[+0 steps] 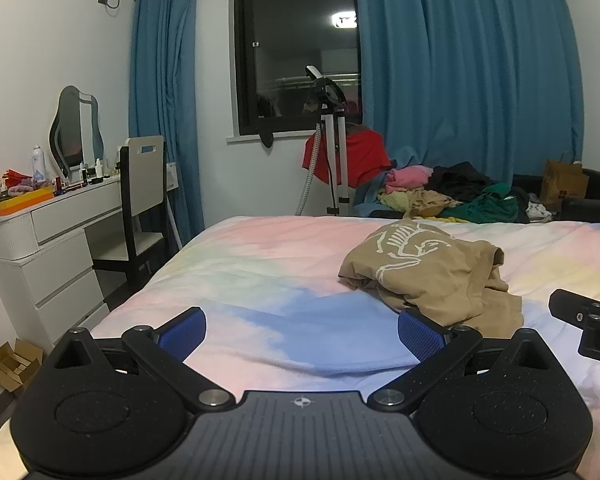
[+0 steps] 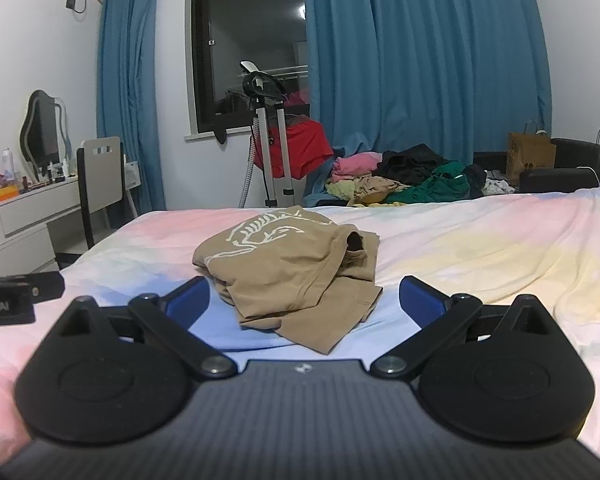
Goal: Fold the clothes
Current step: 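Move both grippers toward the crumpled tan T-shirt on the bed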
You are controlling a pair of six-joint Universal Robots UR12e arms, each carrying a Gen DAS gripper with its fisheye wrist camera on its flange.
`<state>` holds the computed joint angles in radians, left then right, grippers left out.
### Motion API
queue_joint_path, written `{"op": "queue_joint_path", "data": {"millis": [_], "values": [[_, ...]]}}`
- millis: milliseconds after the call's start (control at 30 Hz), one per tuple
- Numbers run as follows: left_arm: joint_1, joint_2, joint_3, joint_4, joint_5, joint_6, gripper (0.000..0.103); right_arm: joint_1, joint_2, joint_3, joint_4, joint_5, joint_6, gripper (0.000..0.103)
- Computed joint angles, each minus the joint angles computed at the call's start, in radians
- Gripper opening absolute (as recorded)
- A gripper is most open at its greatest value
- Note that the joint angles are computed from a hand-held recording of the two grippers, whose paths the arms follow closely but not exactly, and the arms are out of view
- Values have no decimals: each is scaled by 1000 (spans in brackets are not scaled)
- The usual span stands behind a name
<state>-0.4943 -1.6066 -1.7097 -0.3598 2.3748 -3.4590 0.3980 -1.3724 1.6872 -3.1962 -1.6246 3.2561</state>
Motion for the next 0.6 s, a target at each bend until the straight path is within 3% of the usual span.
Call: {"op": "queue_joint_path", "data": {"millis": [600], "values": [[4, 14, -16, 4, -3, 7, 103, 6, 1, -11, 23, -21, -8, 103]]}}
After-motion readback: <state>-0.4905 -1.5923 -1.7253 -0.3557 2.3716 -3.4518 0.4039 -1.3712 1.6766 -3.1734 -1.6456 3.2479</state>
